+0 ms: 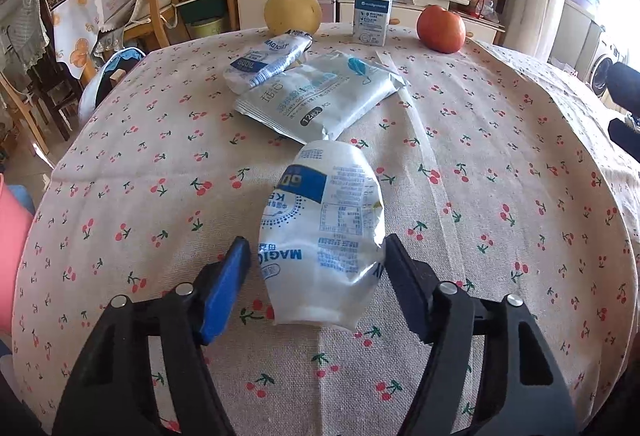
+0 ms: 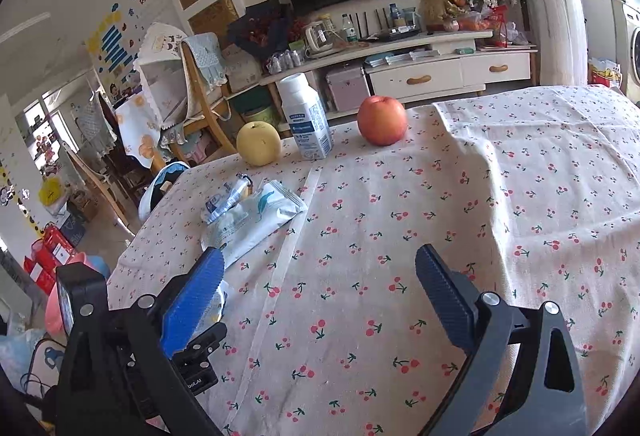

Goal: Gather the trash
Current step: 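Grasp the clear plastic bag with the left tool, then move the right tool to the white wipes packet and grasp it while the left tool holds the plastic bag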

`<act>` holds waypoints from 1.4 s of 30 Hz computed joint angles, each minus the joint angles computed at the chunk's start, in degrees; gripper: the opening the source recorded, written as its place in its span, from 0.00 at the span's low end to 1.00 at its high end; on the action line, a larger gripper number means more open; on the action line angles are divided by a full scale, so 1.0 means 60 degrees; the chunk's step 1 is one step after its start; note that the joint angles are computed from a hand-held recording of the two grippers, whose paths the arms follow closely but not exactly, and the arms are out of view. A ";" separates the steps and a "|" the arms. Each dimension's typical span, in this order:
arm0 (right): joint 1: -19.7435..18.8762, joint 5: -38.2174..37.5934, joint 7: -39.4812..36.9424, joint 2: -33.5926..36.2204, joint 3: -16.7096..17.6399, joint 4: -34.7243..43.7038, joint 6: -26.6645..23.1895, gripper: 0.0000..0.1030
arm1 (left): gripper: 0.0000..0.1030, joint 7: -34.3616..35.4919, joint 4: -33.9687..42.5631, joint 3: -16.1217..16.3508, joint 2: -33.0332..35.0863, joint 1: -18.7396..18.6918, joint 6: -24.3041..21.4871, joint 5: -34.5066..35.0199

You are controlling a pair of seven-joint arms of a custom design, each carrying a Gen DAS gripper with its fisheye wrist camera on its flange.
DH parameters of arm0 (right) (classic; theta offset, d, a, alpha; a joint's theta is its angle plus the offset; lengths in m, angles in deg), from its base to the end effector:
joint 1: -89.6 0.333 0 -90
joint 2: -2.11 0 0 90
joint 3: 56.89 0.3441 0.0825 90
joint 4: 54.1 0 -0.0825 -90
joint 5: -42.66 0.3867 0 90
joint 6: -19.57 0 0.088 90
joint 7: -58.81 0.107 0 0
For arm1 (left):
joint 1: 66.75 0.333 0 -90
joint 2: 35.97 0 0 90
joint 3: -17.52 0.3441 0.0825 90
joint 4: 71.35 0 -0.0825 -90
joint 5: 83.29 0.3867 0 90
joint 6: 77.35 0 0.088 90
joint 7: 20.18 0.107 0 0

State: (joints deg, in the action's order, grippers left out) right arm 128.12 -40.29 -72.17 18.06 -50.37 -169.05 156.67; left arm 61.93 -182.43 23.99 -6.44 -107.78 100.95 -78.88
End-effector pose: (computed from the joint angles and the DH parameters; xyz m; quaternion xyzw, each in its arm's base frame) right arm 0.4493 0.4331 0.3598 -0.4308 0.7719 -0.2825 0.3726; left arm 0.5555 -0.4016 0.3157 -0.4515 0.8308 -0.2807 0.1646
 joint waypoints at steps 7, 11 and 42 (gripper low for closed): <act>-0.0145 0.0078 -0.0095 0.0283 -0.0103 0.0250 0.0612 0.93 | 0.59 0.0457 -0.0088 -0.0973 -0.0038 0.0950 0.0317 -0.0537; -0.0204 0.0201 -0.0241 0.0527 -0.0221 0.0455 0.1100 0.93 | 0.59 0.0862 -0.0235 -0.1189 -0.0183 0.1220 0.0509 -0.0833; -0.0265 0.5130 -0.9465 0.4251 -0.1009 0.5522 0.2207 0.93 | 0.60 0.3128 0.0086 -0.4117 0.0095 0.5107 0.1545 -0.2988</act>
State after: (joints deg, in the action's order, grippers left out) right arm 126.54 -9.51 -128.96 43.56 -56.42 -135.92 169.91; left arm 80.69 -181.91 -0.71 -5.87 -77.14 110.22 -96.81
